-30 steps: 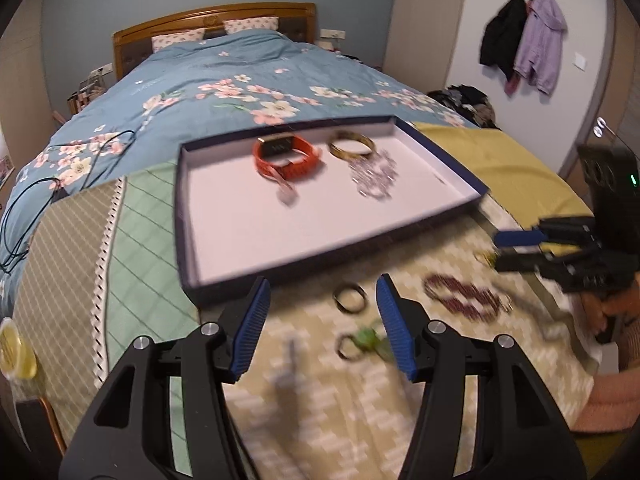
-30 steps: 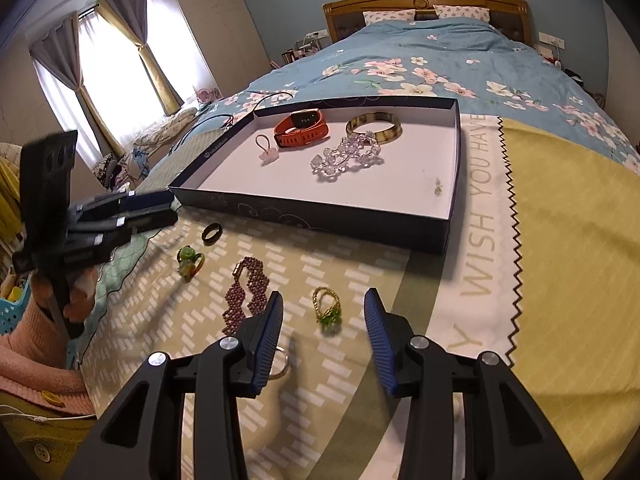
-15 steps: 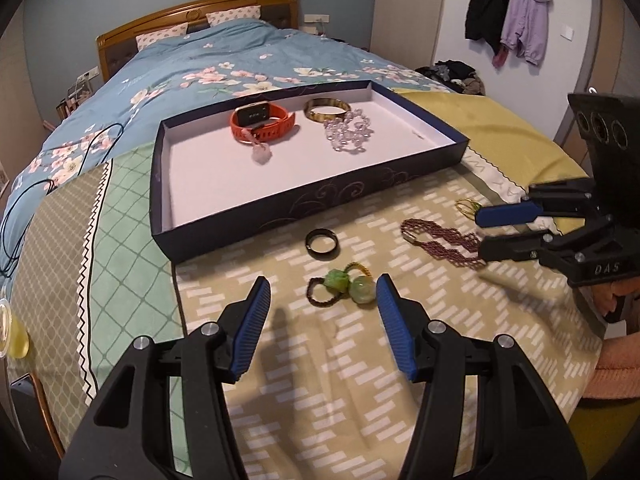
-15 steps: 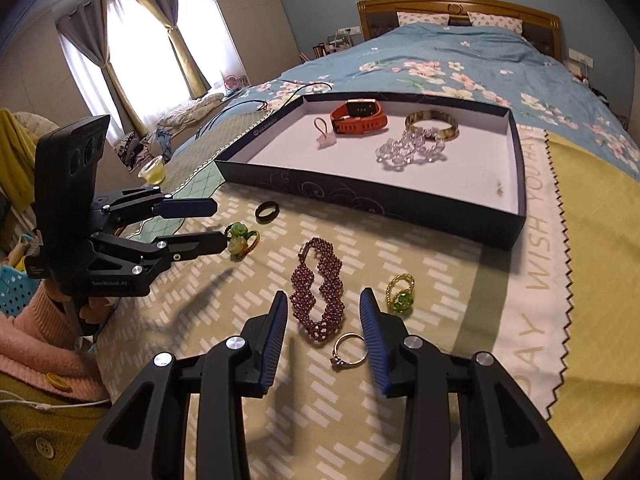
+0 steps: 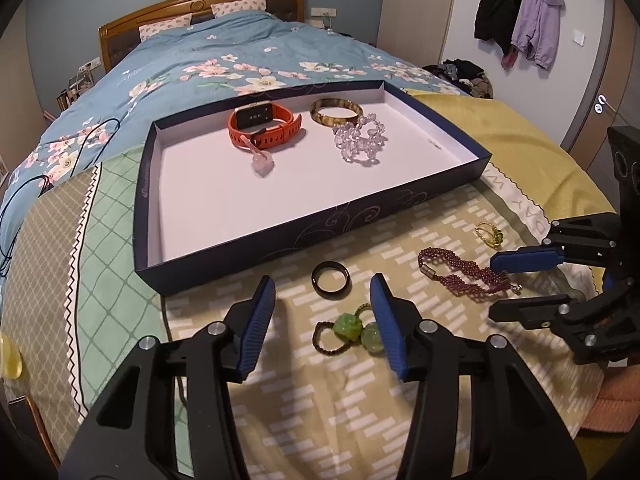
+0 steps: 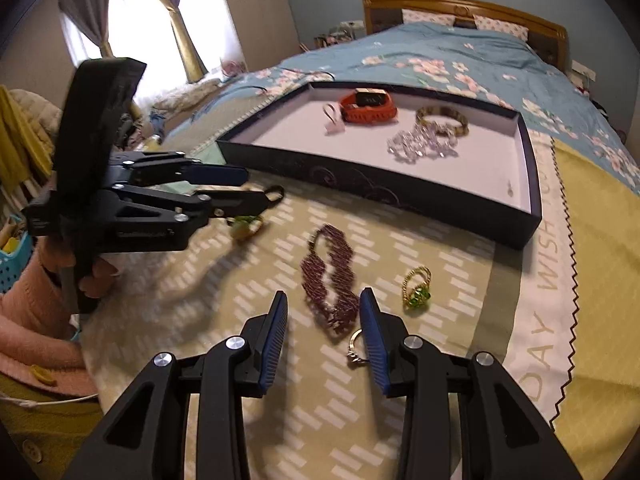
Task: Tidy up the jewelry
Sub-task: 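Grasp the dark-red beaded necklace with the right tool while the left grasps a black hair tie, then carry the red necklace into the box with the right tool while the left holds the black hair tie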
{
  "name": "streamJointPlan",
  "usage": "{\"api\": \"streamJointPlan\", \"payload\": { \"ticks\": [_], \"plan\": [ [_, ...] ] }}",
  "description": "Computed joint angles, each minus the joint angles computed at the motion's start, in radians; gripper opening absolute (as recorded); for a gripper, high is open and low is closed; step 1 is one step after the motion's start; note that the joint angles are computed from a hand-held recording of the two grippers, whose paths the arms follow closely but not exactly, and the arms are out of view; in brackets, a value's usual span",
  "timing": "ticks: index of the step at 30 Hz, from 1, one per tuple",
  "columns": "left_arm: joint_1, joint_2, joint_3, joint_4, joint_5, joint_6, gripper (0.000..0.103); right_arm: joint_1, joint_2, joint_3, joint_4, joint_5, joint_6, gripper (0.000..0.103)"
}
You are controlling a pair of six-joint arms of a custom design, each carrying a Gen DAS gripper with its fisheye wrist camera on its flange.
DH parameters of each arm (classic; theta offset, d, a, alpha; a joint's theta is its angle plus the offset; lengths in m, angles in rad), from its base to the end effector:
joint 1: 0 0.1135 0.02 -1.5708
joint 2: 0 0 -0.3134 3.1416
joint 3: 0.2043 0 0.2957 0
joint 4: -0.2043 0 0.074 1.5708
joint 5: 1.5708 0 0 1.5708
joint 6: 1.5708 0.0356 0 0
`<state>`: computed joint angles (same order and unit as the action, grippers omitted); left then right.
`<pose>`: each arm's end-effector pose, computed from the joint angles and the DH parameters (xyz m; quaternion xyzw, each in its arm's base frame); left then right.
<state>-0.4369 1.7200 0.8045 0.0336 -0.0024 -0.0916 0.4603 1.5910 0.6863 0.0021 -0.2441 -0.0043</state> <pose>0.3265 -0.1524 0.1458 0.1613 0.9273 -0.0871 0.3263 0.2826 0.1497 0.1510 -0.2547 0.9033 0.1856 0.2911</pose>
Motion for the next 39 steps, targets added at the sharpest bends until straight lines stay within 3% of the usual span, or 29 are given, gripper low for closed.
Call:
{"api": "streamJointPlan", "payload": {
  "ticks": [5, 9, 15, 39],
  "plan": [
    [-0.004, 0.037, 0.027, -0.011, -0.006, 0.004, 0.047, 0.021, 0.002, 0.009, -0.005, 0.046, -0.011, 0.034],
    [-0.007, 0.049, 0.038, -0.013, -0.010, 0.002, 0.042, 0.023, 0.007, 0.014, -0.006, 0.073, -0.011, 0.020],
    [-0.012, 0.057, 0.044, -0.007, -0.023, -0.001, 0.022, 0.016, 0.003, 0.013, 0.003, 0.073, -0.009, 0.006],
    [-0.007, -0.075, -0.061, 0.060, 0.001, -0.047, 0.022, -0.082, -0.061, 0.024, 0.083, -0.106, 0.058, 0.001]
  ]
}}
